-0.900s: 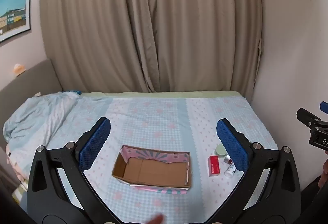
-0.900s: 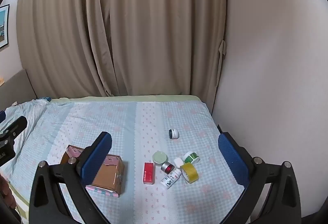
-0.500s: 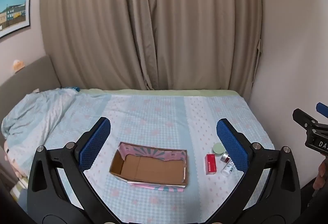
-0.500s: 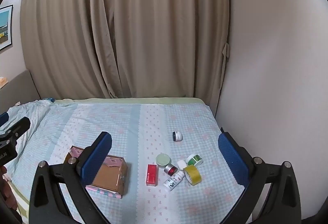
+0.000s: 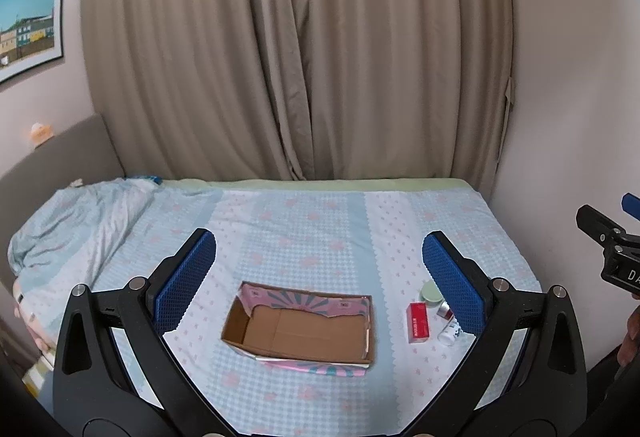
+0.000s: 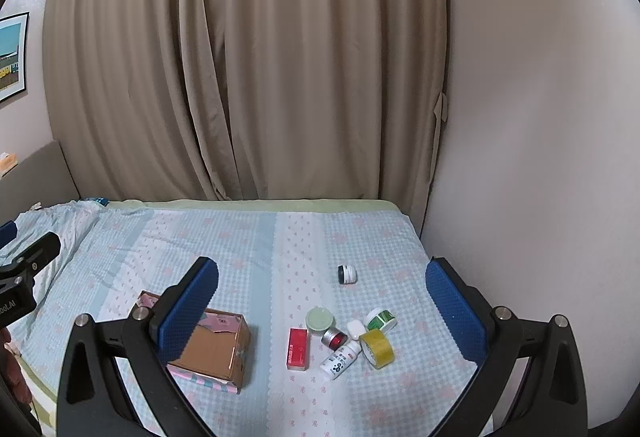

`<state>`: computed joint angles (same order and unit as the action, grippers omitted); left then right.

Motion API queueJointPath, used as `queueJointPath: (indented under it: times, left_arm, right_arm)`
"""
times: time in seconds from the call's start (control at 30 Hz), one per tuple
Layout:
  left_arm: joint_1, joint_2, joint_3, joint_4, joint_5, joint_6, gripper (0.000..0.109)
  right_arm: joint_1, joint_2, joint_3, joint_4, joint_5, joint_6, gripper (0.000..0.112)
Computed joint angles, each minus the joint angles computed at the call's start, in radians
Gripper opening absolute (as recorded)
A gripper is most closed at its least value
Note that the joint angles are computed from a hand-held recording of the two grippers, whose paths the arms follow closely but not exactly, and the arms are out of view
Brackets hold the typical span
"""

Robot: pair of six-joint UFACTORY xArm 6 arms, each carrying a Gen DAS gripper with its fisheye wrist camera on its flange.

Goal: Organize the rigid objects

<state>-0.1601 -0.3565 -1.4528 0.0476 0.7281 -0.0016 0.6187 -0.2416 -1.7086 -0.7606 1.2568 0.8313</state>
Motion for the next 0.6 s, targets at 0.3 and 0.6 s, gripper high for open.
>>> queueJointPath:
  times: [0.3,0.6]
  left_arm:
    - [0.024,0.009,-0.018,-0.072,0.025,0.042,0.102]
    - [0.039,0.012,-0.014,-0.121,0.027,0.07,0.102]
  right_arm:
    - [-0.042,-0.001,0.026,0.027,-0.054,-0.01,0.103]
    - [-0.019,-0.004,0.039,-0.009,-0.032,0.001,0.103]
